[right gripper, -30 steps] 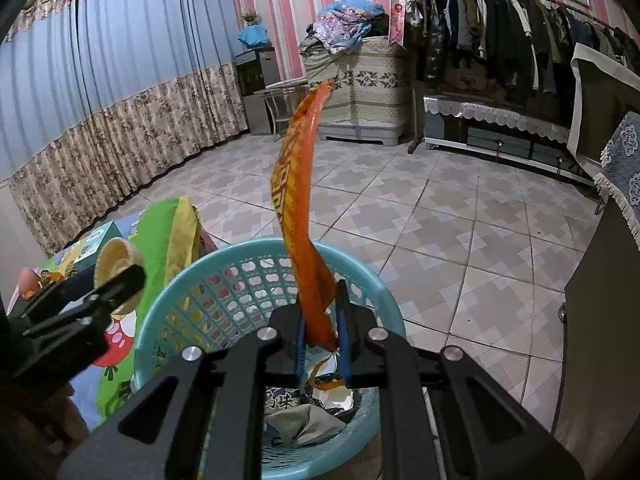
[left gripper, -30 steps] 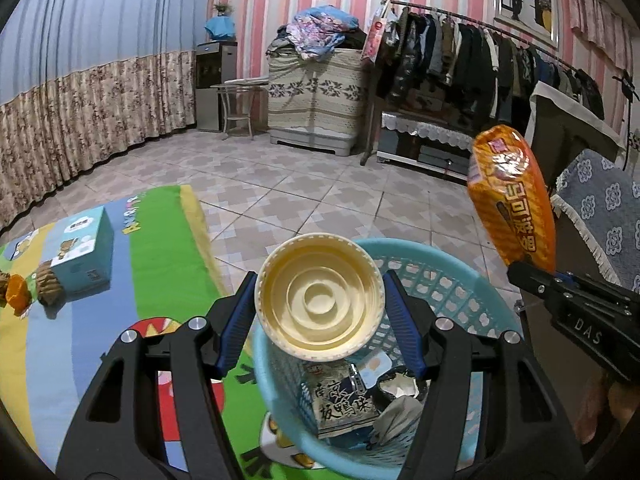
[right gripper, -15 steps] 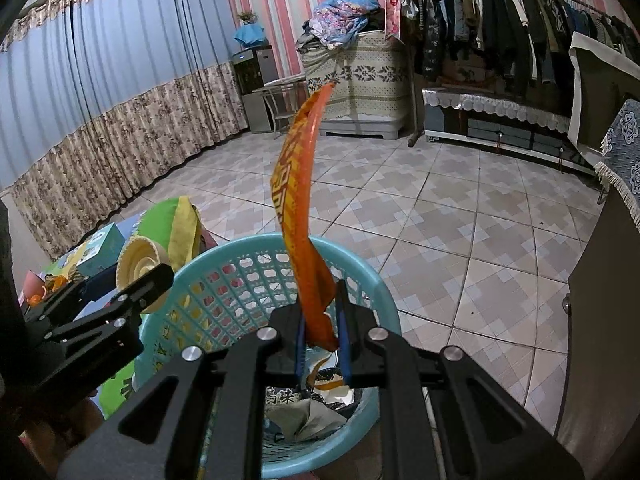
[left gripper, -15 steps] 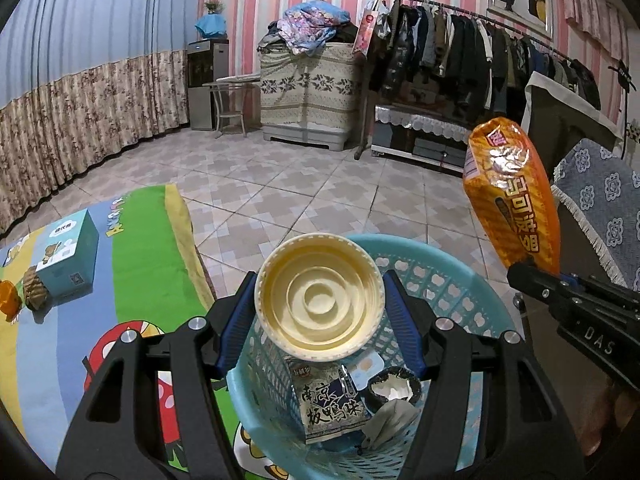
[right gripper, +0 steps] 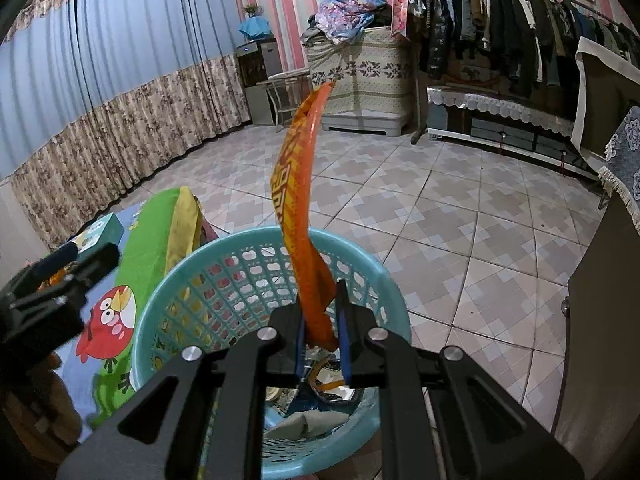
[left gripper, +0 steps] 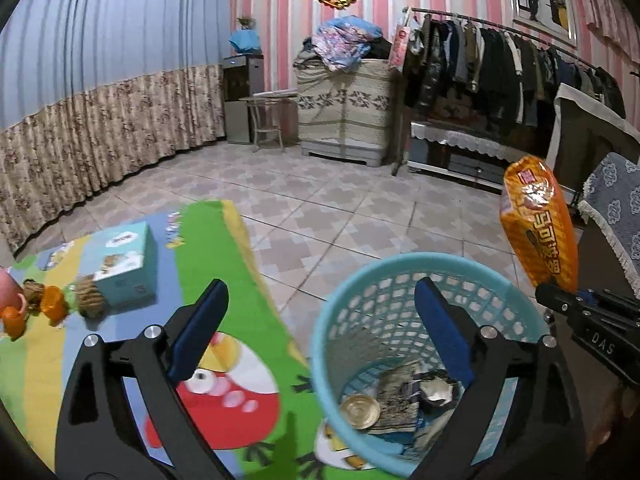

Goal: Collect trash
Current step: 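Carry the bowl and chip bag over the basket and release both, then move both tools back over the mat toward the orange and bread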

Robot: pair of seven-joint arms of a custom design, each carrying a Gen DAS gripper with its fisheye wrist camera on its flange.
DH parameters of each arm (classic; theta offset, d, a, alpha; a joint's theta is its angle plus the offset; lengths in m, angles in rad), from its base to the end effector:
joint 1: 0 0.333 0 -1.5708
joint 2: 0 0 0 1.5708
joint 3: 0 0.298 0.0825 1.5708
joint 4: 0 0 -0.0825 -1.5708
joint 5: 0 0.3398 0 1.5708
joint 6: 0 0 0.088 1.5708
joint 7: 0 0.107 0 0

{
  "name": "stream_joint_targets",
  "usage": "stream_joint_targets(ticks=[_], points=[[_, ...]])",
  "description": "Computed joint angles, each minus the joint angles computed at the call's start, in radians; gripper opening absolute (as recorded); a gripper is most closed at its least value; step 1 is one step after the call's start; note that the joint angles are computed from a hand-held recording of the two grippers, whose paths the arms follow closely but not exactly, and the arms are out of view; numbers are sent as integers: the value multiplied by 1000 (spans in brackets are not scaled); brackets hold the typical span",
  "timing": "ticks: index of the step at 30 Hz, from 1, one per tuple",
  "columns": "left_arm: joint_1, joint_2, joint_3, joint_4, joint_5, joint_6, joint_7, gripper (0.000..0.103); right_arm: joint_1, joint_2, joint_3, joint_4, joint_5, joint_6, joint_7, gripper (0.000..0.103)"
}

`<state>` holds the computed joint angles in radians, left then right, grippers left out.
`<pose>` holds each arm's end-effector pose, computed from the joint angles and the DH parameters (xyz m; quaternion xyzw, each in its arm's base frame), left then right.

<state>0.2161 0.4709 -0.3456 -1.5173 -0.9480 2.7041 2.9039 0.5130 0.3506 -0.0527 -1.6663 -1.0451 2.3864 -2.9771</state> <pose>0.6820 -0.0143 0.4732 -0.3959 0.7753 -0.4364 0.2275 0.5792 0.2829 0.4489 -0.4187 0.7946 -0.3423 0.2759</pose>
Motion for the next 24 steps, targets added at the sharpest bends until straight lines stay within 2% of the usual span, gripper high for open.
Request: stream_joint_targets(ticks=[6,14,16,18,21,22,24], points=[[32,-16,-2,-4,-44,-1,27,94,0,67,4,84,59,7,-80,13],[31,-18,18,4,-67,-12,36,95,8,141,-19,163,193,29,-206,15],[36,-18,20,9,-70,-19,32,95,14,159,-26,181,221,30,-234,23],[37,-14,26,18,-68,-24,21,95,22,167,-40,185,231,38,-244,50],[43,-9,33,30,-60,-31,4,95,26,181,-44,200,260,45,-271,67],[46,-9,34,32,-58,-31,2,95,31,181,-50,198,261,45,-274,68],[53,-9,37,35,-55,-31,1,95,43,179,-63,203,256,28,-274,78]])
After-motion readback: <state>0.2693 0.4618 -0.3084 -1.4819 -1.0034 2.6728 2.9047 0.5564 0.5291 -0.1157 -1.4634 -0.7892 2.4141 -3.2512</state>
